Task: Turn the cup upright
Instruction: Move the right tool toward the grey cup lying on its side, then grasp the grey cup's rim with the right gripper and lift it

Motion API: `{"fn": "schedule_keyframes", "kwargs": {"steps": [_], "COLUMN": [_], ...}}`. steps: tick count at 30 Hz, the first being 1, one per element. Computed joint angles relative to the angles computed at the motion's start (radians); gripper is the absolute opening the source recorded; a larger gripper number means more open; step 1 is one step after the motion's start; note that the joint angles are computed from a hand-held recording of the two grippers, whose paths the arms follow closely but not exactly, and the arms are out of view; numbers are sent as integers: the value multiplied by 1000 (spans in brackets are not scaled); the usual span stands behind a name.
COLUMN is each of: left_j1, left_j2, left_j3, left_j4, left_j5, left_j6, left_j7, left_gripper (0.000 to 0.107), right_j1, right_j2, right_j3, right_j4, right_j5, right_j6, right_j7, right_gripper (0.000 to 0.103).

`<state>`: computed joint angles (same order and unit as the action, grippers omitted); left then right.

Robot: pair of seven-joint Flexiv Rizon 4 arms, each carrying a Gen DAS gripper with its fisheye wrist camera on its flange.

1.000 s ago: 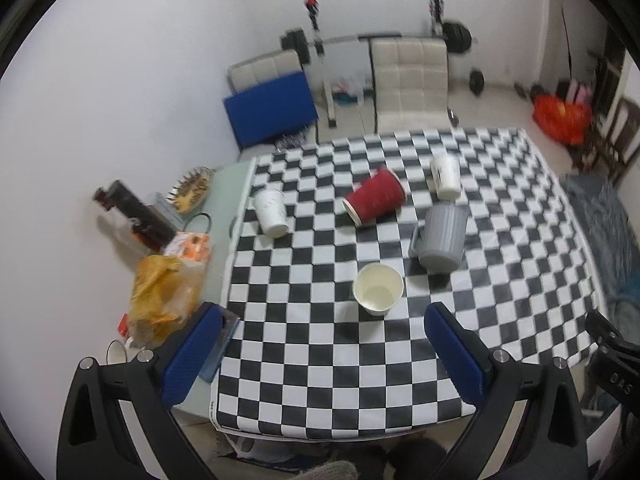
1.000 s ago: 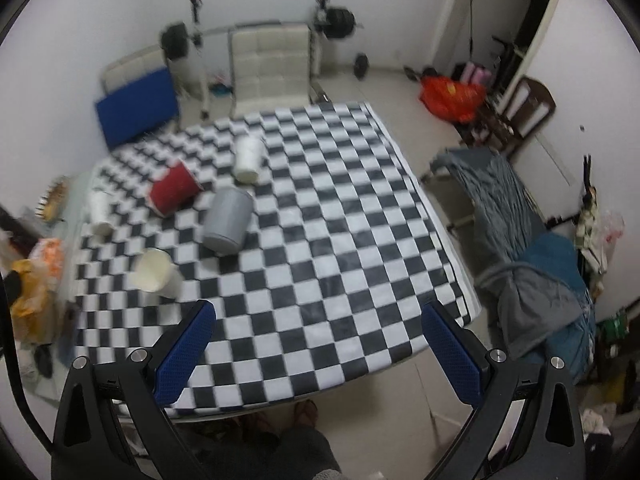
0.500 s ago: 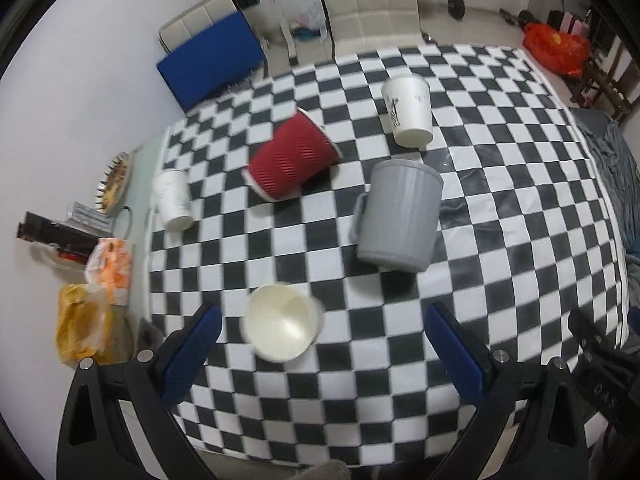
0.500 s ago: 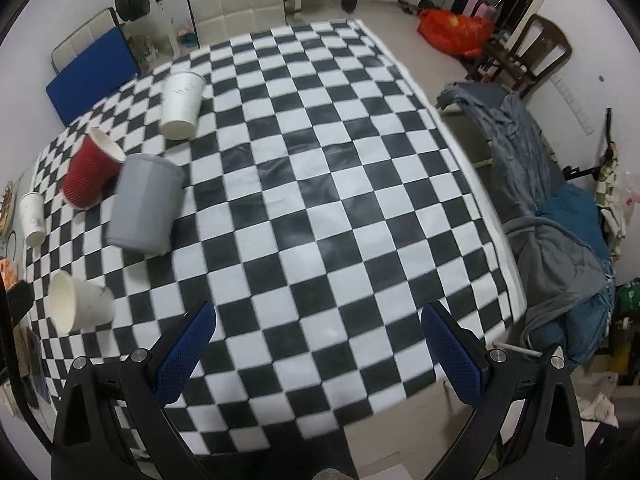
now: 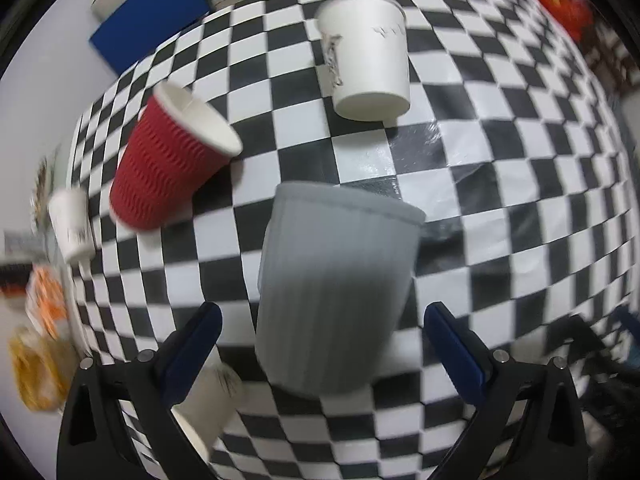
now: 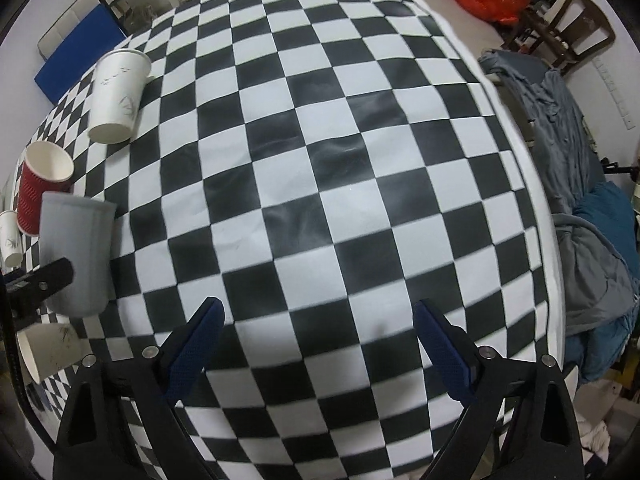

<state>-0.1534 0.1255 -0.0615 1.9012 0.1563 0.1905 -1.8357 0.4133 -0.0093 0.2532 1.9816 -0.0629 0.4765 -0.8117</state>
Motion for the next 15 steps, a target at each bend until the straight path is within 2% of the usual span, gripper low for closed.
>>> {"fn": "schedule_keyframes", "kwargs": {"steps": [3, 4, 5, 15], "left_j1": [-5, -6, -6, -3], "left_j2": [-31, -36, -37, -5], "left_j3": [-11, -10, -2, 13], "left_j4": [-14, -16, -6, 22], "left_j5": [34, 28, 11, 13], "left_j6": [-11, -12, 5, 48], "left_j7": [14, 13, 12, -37], "left_gripper": [96, 91, 82, 81], "right_j1": [-3, -4, -4, 7], "right_j2": [-38, -47, -57, -126], "right_j3": [-10, -11, -12, -11], "right_j4": [-20, -26, -32, -86], "right_j5": [13, 17, 20, 23], "right_j6": [5, 6, 6, -4], "right_j7": [-31, -37, -44, -58], "right_gripper": [97, 97, 97, 97]}}
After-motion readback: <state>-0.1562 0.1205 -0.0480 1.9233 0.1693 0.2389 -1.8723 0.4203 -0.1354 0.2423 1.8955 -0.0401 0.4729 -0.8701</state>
